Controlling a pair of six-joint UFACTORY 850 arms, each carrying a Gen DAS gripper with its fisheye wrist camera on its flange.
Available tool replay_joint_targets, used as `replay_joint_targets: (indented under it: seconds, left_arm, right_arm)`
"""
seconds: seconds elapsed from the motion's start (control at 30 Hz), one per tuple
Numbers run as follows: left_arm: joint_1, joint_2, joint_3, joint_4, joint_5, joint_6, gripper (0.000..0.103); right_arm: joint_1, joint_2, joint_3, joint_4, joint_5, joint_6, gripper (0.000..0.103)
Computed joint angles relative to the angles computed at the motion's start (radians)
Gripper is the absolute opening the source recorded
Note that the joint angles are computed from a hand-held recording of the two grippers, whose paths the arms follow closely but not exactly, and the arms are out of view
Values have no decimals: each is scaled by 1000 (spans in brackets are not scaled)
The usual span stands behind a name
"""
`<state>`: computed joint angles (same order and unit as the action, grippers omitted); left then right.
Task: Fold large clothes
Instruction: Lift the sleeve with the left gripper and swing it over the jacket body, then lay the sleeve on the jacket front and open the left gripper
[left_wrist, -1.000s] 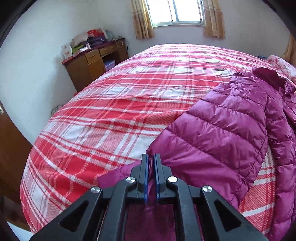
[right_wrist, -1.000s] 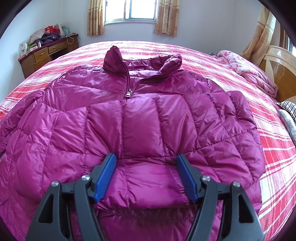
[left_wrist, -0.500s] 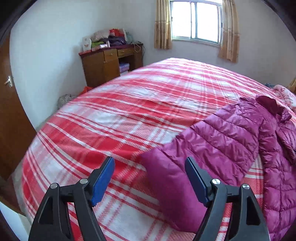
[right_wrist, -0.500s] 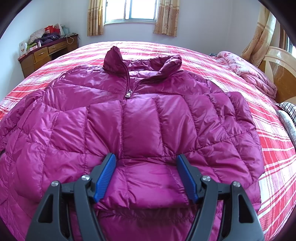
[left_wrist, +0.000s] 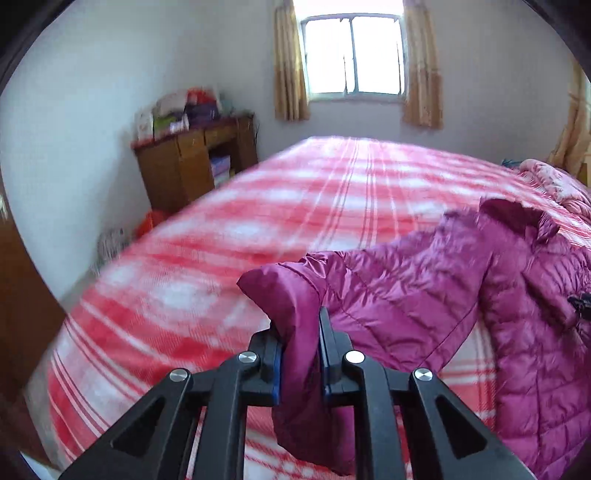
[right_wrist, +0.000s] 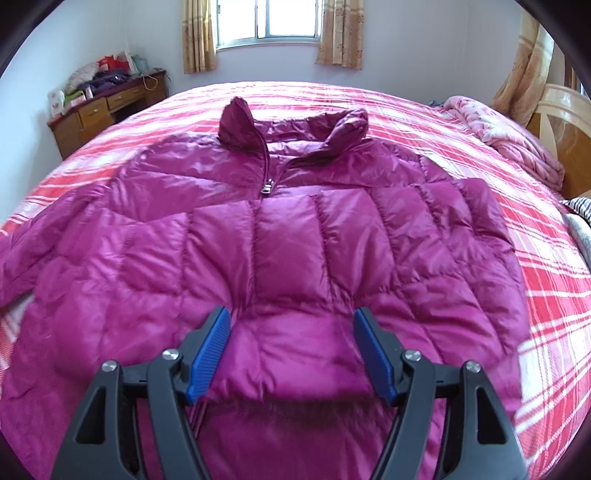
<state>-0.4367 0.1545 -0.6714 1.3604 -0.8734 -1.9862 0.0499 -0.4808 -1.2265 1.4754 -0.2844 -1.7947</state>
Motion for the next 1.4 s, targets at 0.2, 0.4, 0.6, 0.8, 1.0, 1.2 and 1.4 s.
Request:
replay_joint_targets:
  seconds: [0.2,0.4,0.6,0.8,1.0,1.2,1.4]
  left_arm:
    - [-15,-29,-141,58,-53,141,15]
    - [-55,-122,-294,111,-42,223,15]
    - [-118,-228,-440,159,4,310,15]
    - [-166,-362,-599,157,80,421,15]
    - [-194,-505,-741,85,154,548,15]
    - [-190,-648,-871,-21,212,638,15]
    - [-191,-768,-975,-116,248,691,15]
  right_arm:
    - [-21,81,73,67,23,-154,72]
    - [-61,102,99,-4,-1,-86,72]
    - [-95,123,142,113,5,-223,72]
    - [-126,120,167,355,-14,-440,72]
    - [-151,89,155,305,-46,-367,72]
    - [-164,70,141,242,-75,-279,74]
    - [-164,67,145,243,-73,-273,77]
